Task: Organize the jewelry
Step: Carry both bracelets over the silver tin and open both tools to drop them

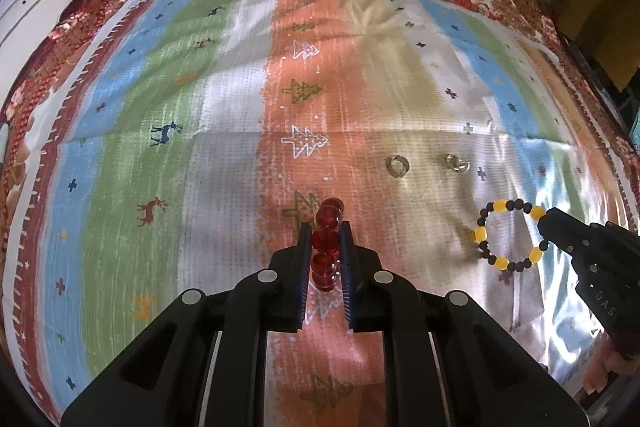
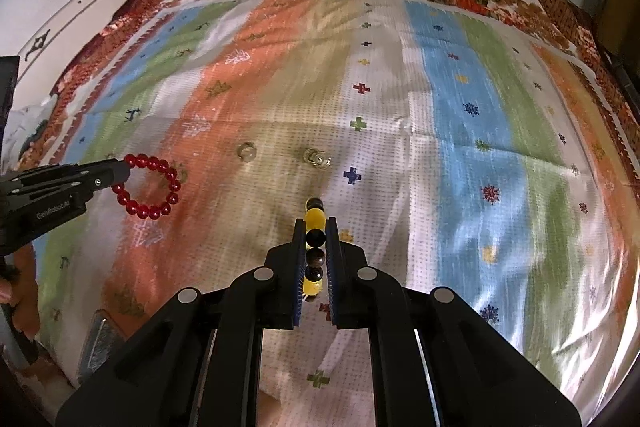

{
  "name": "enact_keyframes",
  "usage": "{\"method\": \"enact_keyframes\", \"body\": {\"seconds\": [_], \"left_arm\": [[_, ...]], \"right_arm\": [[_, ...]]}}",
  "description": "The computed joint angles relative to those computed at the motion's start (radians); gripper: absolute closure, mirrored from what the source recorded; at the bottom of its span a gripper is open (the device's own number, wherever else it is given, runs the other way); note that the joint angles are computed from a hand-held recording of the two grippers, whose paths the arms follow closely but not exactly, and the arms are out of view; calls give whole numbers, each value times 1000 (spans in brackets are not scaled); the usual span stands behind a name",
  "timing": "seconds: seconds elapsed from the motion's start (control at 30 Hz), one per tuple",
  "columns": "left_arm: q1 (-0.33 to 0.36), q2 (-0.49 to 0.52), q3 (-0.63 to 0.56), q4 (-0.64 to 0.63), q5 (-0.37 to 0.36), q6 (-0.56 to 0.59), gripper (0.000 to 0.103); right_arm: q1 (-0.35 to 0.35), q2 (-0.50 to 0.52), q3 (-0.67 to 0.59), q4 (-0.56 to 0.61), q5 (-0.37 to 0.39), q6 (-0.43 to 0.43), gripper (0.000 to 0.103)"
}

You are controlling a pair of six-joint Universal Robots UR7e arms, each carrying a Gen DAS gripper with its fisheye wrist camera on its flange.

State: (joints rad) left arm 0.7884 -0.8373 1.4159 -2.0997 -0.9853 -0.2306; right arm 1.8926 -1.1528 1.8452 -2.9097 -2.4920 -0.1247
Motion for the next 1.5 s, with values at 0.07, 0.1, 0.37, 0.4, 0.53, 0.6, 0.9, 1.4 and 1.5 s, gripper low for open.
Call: {"method": "enact_keyframes", "body": {"seconds": [0.07, 0.1, 0.37, 0.4, 0.53, 0.6, 0.9, 1.4, 1.5], "left_arm": [[-3, -8, 9, -5, -3, -2, 90], [-6, -14, 14, -9, -4, -4, 90], [-18, -62, 57, -40, -24, -18, 90], [-21, -71, 64, -48, -31, -18, 90], [-31, -92, 84, -69, -40, -15, 90], [-36, -104, 94, -79, -46, -17, 90], [-63, -160, 153, -129, -62, -4, 90], [-102, -224, 229, -181, -74, 21, 90], [-113, -238, 246, -200, -80, 24, 90]], "right_arm": [[7, -1, 3, -12, 0, -8, 93], [12, -2, 6, -18, -2, -13, 93], [43, -24, 40, -54, 6, -21, 93], [47, -26, 42, -60, 8, -23, 93], [68, -29, 49, -82, 11, -42, 93], [76, -30, 52, -89, 12, -46, 93], [107, -41, 81, -119, 29, -43, 93], [157, -67, 128, -164, 40, -59, 93], [169, -76, 143, -170, 44, -56, 93]]}}
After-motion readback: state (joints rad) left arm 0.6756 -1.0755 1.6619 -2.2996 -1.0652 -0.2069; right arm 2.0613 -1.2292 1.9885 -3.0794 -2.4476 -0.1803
